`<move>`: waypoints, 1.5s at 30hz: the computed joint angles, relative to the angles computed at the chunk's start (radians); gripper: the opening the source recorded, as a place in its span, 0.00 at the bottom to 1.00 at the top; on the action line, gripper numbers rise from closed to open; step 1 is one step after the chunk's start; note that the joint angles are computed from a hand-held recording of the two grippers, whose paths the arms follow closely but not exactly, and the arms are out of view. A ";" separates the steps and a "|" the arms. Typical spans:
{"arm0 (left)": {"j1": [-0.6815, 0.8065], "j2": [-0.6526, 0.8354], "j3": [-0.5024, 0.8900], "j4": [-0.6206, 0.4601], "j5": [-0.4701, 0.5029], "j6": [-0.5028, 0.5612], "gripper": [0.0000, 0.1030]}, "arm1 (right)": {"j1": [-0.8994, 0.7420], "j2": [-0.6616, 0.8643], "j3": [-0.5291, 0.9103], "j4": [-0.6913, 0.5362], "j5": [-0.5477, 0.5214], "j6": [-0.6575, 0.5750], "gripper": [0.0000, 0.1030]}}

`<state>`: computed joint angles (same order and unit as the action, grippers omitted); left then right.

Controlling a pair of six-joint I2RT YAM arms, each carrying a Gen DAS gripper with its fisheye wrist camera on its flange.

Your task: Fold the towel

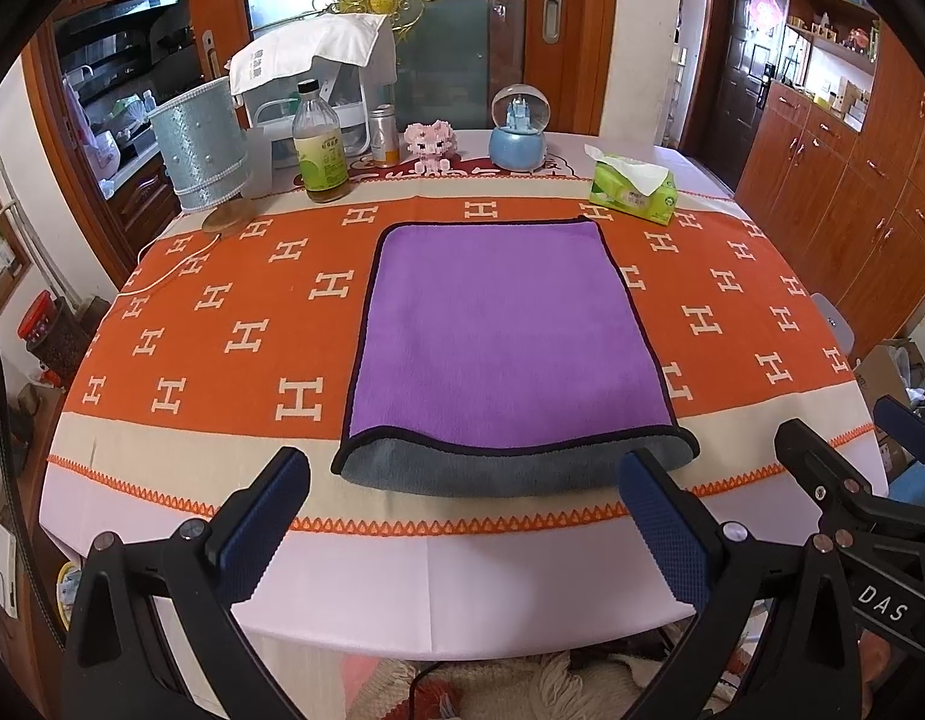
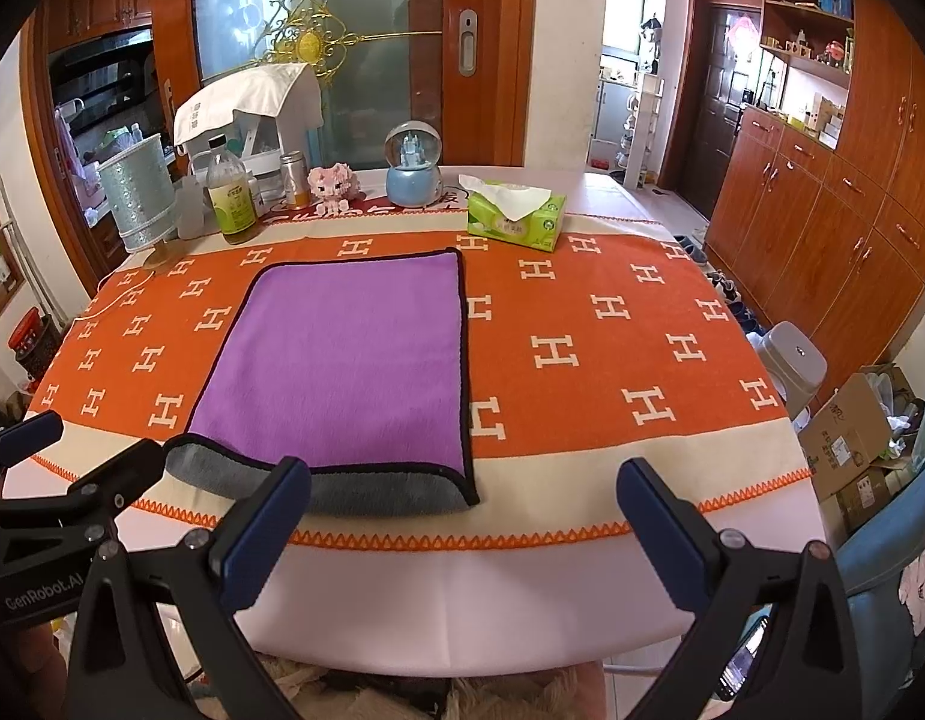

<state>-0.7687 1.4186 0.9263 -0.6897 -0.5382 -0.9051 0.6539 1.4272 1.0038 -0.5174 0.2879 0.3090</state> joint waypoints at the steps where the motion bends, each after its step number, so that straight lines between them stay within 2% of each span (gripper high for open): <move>1: -0.002 -0.003 -0.002 -0.001 0.001 -0.003 0.99 | 0.004 -0.003 -0.003 -0.001 0.002 0.002 0.99; 16: -0.007 -0.034 -0.029 -0.017 0.006 -0.023 0.99 | 0.014 -0.007 -0.007 -0.012 0.002 0.006 0.99; 33: 0.084 -0.017 -0.044 0.038 0.080 0.088 0.99 | -0.021 0.073 0.048 -0.036 -0.061 -0.030 0.99; 45: 0.135 -0.038 -0.077 0.087 0.127 0.156 0.99 | -0.025 0.088 0.060 -0.033 -0.053 -0.039 0.99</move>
